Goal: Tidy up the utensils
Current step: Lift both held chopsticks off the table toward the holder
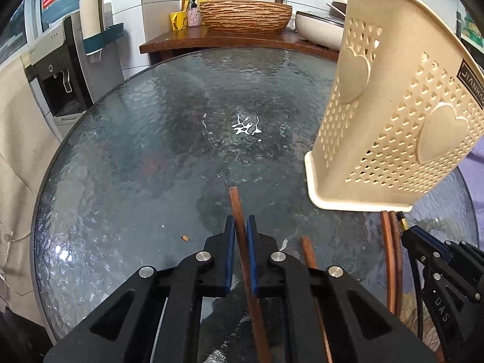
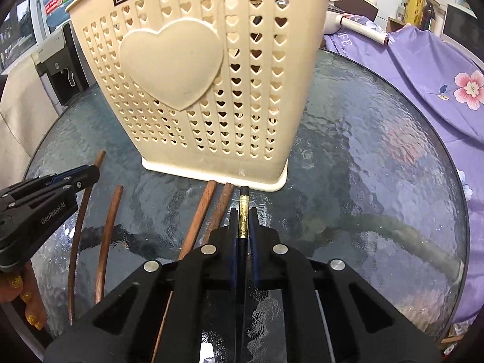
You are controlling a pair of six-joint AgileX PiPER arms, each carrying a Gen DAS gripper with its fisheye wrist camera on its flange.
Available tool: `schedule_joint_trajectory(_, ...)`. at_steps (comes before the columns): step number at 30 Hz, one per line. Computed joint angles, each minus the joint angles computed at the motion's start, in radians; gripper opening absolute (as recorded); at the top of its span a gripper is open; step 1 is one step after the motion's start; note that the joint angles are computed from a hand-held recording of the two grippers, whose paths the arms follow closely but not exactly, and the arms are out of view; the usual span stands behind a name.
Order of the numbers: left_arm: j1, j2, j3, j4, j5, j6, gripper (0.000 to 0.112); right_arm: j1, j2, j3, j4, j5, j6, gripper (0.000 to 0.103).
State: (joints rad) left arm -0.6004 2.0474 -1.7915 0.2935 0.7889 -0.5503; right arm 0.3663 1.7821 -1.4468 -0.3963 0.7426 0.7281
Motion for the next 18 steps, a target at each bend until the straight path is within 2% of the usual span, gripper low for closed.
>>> schedule_joint_trajectory(2,0.000,-0.008,0.013,-0.015,-0.010,0.006,0.008,-0.025,-0.026,0.037,0.049,-0.058,-0.031,0.007)
schedule_joint_trajectory(8,0.003,-0.073,0.081,-0.063,-0.074,0.037,0.007,-0.024,-0.138,0.131,0.035,-0.153,-0.040,0.007)
schedule_joint_trajectory(14,-0.001,-0.213,0.175,-0.108,-0.155,0.083,0.007,-0.037,-0.273,0.191,0.085,-0.220,-0.090,0.007)
schedule_joint_trajectory(18,-0.020,-0.314,0.226,-0.098,-0.200,0.097,0.007,-0.045,-0.365,0.203,0.121,-0.234,-0.138,0.007)
